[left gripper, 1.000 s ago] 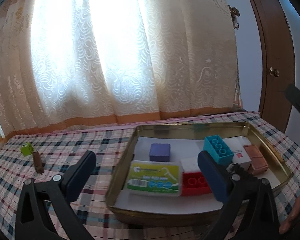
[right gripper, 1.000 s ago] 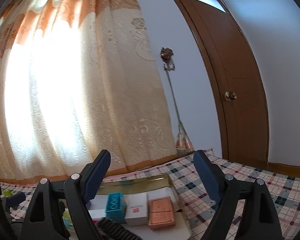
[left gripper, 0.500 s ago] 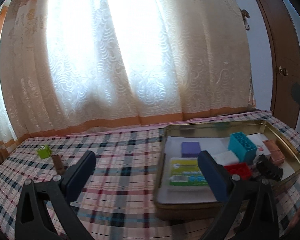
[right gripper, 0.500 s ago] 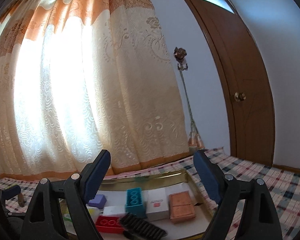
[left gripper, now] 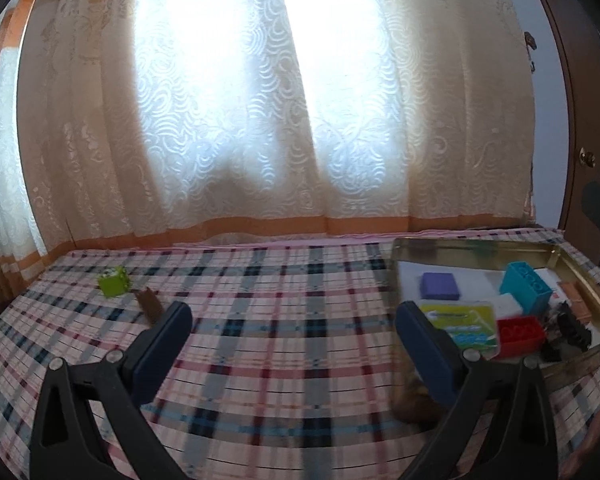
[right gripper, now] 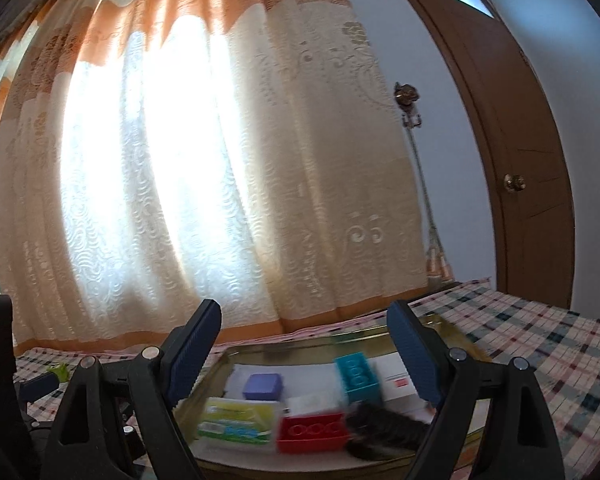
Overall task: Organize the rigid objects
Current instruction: 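Move both grippers away from the tray toward the comb and green cube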
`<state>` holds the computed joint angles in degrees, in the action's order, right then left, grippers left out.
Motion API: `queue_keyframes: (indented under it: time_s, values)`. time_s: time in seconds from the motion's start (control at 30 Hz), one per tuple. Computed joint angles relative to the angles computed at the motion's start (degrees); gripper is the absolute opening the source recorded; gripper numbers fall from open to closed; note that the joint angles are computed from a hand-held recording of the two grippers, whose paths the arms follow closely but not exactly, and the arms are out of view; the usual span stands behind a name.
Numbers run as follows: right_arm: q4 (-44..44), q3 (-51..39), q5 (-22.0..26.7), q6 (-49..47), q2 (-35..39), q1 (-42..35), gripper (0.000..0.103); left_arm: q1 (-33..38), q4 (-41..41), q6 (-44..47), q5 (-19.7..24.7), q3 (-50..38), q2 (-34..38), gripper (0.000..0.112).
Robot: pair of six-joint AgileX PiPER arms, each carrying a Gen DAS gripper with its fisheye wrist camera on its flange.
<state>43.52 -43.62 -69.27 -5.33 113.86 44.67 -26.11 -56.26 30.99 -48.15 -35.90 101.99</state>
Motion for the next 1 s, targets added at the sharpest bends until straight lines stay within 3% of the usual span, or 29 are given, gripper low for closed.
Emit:
queue_keyframes:
  time_s: [1.0]
  values:
    - [2.9,-26.4,16.9,-8.4,11.3,9.7,0.087,28.9,22.7,-10.2,4.0,7.6,-4.8,0.103]
